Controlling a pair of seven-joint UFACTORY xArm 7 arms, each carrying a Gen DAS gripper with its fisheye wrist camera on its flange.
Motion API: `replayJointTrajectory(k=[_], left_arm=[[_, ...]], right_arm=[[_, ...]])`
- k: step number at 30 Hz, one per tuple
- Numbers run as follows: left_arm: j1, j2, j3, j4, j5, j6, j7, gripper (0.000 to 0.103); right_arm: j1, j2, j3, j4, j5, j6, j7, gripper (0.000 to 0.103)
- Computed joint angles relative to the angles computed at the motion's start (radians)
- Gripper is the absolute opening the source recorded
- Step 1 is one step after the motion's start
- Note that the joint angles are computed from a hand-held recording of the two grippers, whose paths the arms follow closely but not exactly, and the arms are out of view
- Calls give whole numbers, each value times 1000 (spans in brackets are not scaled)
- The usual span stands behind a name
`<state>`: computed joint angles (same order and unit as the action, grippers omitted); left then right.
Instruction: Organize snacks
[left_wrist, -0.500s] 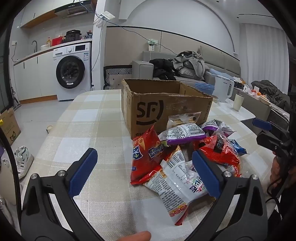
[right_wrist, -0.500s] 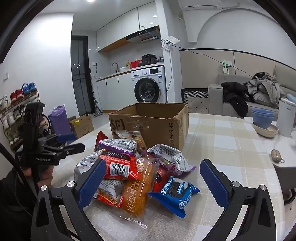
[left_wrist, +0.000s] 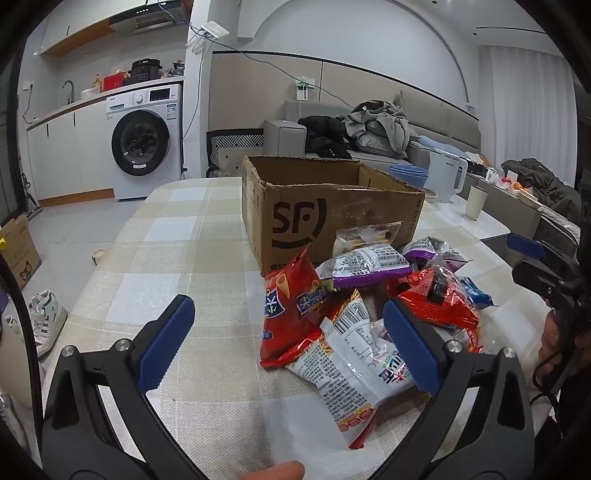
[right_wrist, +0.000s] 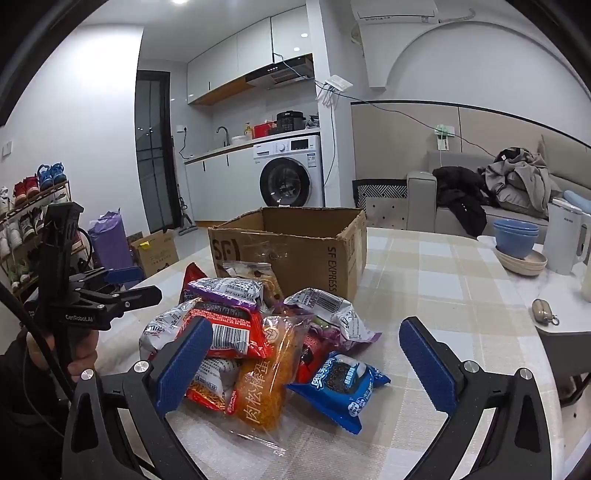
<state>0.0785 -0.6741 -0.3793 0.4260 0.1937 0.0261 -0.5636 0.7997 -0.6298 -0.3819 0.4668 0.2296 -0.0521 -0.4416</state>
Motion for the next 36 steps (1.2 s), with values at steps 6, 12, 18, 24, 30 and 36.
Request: replayJointTrajectory(k=[6, 12, 18, 24, 30, 36], left_arm=[[-4, 3, 3, -3, 2, -3, -2, 102], [-4, 2, 2, -5, 1, -3, -1, 102], [5, 15, -4, 3, 4, -5, -1, 102], [5, 16, -4, 4, 5, -4, -2, 102], [5, 16, -4, 4, 5, -5, -2, 102], [5, 15, -5, 3, 5, -4, -4, 102]], right_arm=[[-8, -4, -1, -2, 0, -4, 8, 103], [-23, -4, 12, -3, -6, -2, 21, 103], [-28, 3, 15, 1, -5, 0, 26, 103], [-28, 2, 13, 1, -5, 3, 25, 103], [-36, 6, 18, 3, -6, 6, 23, 103], [-40, 9, 22, 4, -3, 5, 23, 103]])
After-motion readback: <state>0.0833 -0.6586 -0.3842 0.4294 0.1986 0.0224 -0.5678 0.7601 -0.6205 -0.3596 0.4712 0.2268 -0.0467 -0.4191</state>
